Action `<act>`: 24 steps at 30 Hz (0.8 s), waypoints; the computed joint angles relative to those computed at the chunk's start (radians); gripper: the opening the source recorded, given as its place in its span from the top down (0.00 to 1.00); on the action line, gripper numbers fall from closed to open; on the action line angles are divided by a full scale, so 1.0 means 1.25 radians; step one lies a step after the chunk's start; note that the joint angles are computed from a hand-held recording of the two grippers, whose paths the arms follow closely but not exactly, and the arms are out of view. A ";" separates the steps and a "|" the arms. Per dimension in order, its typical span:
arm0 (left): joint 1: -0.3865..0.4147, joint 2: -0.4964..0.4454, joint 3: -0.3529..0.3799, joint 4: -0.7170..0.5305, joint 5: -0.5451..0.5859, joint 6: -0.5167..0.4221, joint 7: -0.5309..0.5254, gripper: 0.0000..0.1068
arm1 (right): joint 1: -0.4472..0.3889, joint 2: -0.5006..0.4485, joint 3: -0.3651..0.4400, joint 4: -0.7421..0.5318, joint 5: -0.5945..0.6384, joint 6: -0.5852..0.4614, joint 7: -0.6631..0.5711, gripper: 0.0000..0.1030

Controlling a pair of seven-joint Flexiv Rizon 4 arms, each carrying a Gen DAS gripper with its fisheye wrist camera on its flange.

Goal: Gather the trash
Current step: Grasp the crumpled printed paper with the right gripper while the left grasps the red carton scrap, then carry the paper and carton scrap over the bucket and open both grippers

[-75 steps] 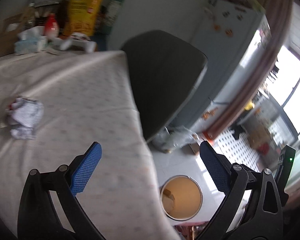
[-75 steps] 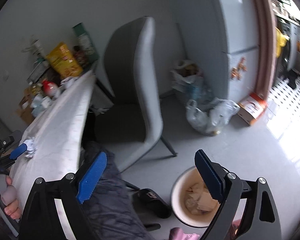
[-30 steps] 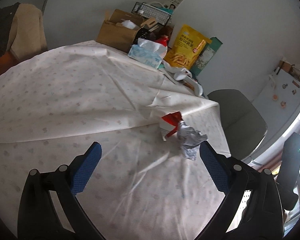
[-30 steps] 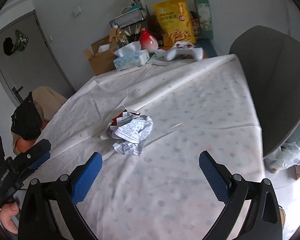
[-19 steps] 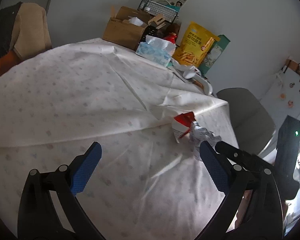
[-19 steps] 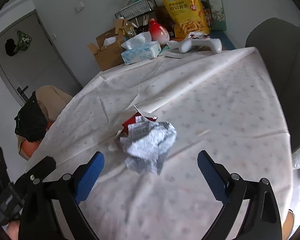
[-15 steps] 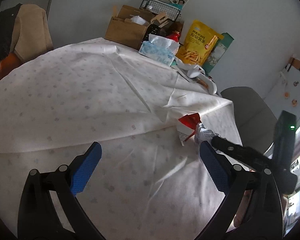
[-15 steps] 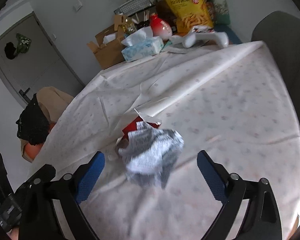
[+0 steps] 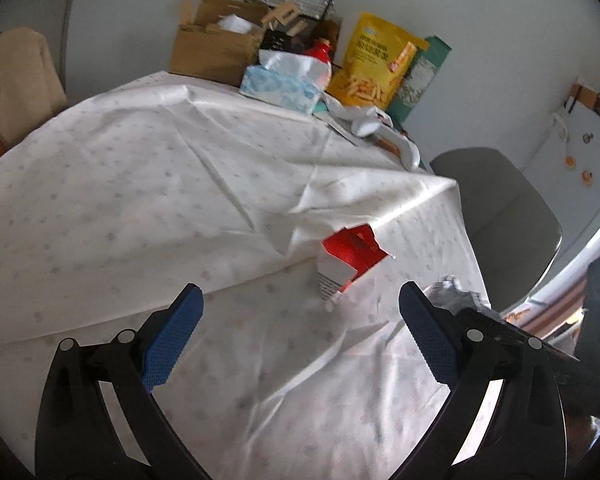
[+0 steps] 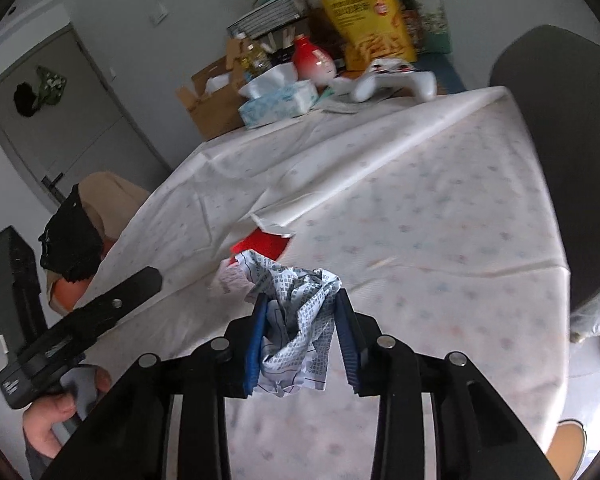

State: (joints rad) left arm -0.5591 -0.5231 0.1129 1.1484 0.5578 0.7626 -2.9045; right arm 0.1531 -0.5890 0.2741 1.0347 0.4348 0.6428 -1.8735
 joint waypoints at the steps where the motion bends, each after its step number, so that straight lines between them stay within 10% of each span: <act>1: 0.003 -0.007 -0.004 -0.009 -0.004 -0.002 0.010 0.09 | -0.006 0.004 -0.002 0.006 0.004 0.005 0.004 0.68; 12: 0.014 -0.121 -0.004 -0.165 -0.074 -0.102 0.146 0.26 | -0.059 0.037 -0.006 0.053 0.049 0.020 0.002 0.68; 19: 0.009 -0.147 0.011 -0.198 -0.110 -0.169 0.154 0.88 | -0.082 0.056 -0.015 0.074 0.063 0.018 0.015 0.68; 24: -0.011 -0.099 0.018 -0.142 -0.082 -0.147 0.112 0.92 | -0.092 0.077 -0.017 0.102 0.072 0.023 0.013 0.68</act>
State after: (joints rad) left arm -0.5731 -0.6473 0.1358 0.9707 0.4552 0.5793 -2.7649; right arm 0.0380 -0.4922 0.2534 1.1626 0.5247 0.6716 -1.8576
